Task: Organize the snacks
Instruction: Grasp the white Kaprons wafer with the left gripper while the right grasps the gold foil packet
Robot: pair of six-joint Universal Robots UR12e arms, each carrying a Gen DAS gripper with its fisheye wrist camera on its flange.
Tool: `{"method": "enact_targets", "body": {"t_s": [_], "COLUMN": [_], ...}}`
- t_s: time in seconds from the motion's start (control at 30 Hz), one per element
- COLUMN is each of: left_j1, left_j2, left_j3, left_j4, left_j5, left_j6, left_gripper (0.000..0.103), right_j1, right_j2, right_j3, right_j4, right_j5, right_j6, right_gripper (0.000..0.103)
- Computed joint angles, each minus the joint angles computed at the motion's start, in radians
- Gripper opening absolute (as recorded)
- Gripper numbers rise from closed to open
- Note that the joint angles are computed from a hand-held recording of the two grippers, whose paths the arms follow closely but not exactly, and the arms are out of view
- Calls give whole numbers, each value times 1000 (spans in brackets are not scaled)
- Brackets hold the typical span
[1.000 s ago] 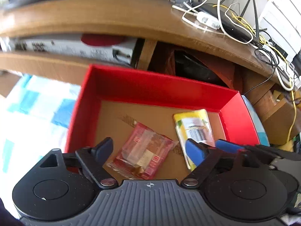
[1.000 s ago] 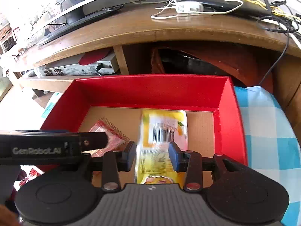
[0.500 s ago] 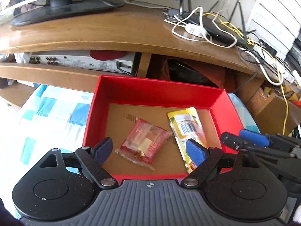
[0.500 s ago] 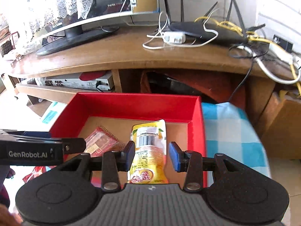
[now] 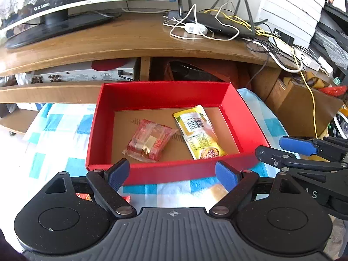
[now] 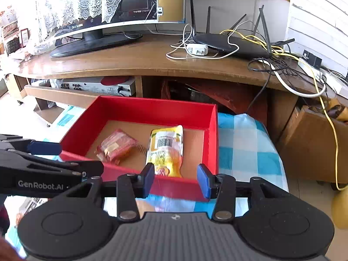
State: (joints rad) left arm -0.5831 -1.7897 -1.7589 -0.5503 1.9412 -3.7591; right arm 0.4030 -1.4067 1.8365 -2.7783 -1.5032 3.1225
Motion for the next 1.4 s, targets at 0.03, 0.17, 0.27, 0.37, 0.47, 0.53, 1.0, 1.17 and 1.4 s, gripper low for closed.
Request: {"method": "enact_targets", "body": {"t_s": [0.03,0.17,0.27,0.37,0.47,0.53,1.0,1.17,1.4], "left_j1": [-4,-18,-24,-29,-34,-38,-36,-23,-27], "left_j2": [2,9,16,20,21,21,-1,3,-10], "left_j3": [-2,-10,-18,-24,-29,-30,-19,-23,-24], "left_j4": [-1,-1,-4,-9,-14,-20,-50,-106,-172], "left_j5": [4,22,24,22,20,22,-42,-119,-188], "left_j6": [2,16,22,28,38,47,136,135,198], "left_gripper": [90,91,91,92,92,92,95,95,97], "right_j1": [-1,0,3,2,2,1,-28,-48,-59], "right_j2": [-6,-27,-37,-49,-59,-63,-75,-75,-76], "right_j3": [6,24,36,47,57,62,78,77,79], "right_j4": [4,29,35,50,60,67,139,173,202], "right_j5": [2,15,21,32,29,29,42,71,103], "right_j6": [3,7,3,3,1,3,17,28,21], "right_gripper": [58,58,58,58,58,58,59,59,59]}}
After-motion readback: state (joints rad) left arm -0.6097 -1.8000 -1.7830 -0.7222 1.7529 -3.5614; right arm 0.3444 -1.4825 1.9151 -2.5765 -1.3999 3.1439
